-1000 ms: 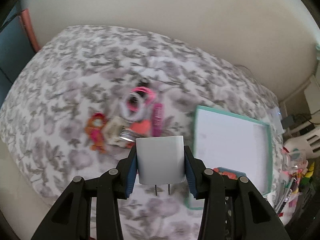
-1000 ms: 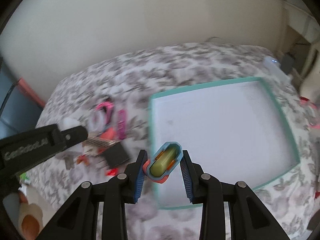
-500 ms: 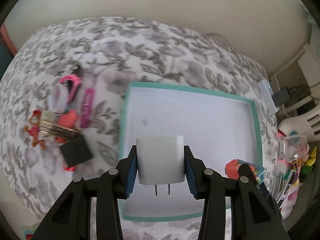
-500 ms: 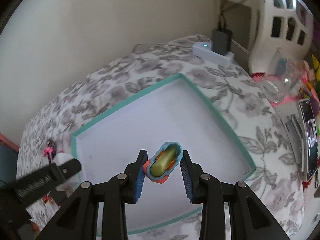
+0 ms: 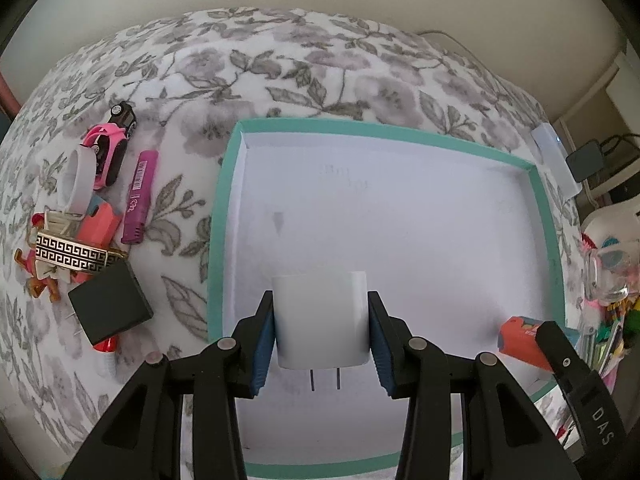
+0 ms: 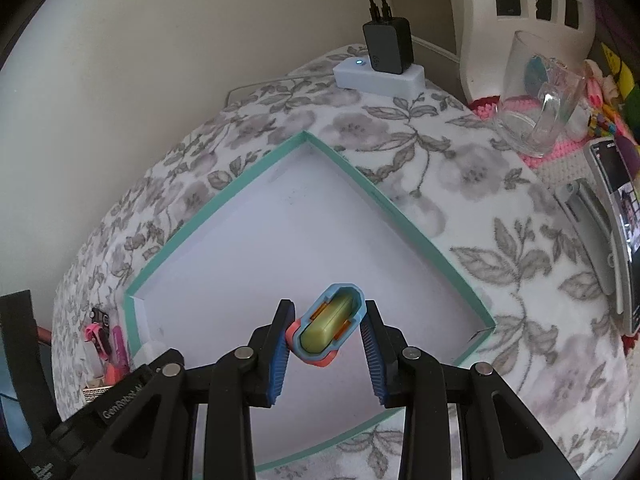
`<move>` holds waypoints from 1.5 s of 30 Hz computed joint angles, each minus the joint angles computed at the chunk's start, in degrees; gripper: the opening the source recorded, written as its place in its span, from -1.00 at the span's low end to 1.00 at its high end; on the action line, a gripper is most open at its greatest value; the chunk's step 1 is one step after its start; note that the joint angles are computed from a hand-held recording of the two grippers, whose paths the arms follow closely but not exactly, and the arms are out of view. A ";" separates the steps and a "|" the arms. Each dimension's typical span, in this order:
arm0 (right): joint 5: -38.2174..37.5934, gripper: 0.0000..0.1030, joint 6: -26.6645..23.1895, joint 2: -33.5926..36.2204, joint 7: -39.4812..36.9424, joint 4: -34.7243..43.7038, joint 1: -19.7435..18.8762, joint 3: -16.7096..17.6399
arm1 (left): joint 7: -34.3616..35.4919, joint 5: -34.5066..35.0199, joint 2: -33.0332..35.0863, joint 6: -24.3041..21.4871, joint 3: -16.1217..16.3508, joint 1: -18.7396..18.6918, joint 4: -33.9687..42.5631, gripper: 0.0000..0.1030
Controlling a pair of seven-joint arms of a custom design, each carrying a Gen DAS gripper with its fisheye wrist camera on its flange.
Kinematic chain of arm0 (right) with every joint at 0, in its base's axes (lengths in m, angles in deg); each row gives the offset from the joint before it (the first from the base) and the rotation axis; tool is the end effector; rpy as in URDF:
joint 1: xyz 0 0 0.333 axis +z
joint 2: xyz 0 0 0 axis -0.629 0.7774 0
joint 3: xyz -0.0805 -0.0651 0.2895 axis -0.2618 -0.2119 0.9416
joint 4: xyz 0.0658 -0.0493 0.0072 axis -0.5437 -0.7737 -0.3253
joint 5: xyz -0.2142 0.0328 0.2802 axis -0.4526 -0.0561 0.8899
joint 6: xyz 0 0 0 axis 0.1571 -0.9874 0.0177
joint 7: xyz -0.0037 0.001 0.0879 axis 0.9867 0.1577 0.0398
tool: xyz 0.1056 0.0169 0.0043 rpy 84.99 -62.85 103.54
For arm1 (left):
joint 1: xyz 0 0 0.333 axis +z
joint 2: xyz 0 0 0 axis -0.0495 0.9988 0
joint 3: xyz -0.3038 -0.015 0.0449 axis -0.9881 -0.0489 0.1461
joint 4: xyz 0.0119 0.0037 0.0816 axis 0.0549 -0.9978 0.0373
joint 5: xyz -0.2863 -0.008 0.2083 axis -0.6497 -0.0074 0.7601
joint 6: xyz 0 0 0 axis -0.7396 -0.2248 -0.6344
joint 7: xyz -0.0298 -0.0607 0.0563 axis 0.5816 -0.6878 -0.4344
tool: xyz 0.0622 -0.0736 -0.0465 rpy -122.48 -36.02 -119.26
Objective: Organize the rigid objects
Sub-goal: 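Carry the white charger with the left tool while the right tool carries the knife to the tray, then open the left tool to drop the charger in the tray while the right tool releases the knife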
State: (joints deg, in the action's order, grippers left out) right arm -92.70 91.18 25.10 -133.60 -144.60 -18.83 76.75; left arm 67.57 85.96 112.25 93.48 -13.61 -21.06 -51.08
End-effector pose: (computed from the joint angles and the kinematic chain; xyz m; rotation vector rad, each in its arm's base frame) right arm 0.4758 0.2202 0.3666 -0.9043 2.4855 -0.3796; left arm 0.5976 -0.3150 0.3650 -1.8942 2.3687 -0.4289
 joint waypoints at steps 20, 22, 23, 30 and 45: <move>7.18 -0.30 -15.58 2.32 -12.36 6.31 2.75 1.48 | -1.97 6.72 1.55 -3.67 1.67 -2.91 1.24 -0.12; 7.09 -0.30 -15.93 2.47 -12.63 6.57 2.89 1.43 | -2.16 7.11 1.51 -3.48 1.64 -3.13 1.30 -0.04; 6.94 -0.29 -16.08 2.53 -12.59 6.66 2.97 1.40 | -2.35 7.21 1.47 -3.48 1.60 -3.28 1.46 0.03; 6.95 0.06 -16.21 2.92 -12.55 6.81 3.27 1.21 | -2.09 6.97 0.89 -3.36 1.64 -2.43 1.94 0.37; 4.94 0.54 -18.66 3.24 -11.34 7.44 3.81 1.15 | -3.98 7.18 -1.39 0.97 2.03 -1.96 -0.99 0.85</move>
State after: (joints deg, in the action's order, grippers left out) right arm -87.75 72.52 28.34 -144.94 -137.15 -15.02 77.91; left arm 63.58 93.13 110.85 94.45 -11.57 -23.02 -52.07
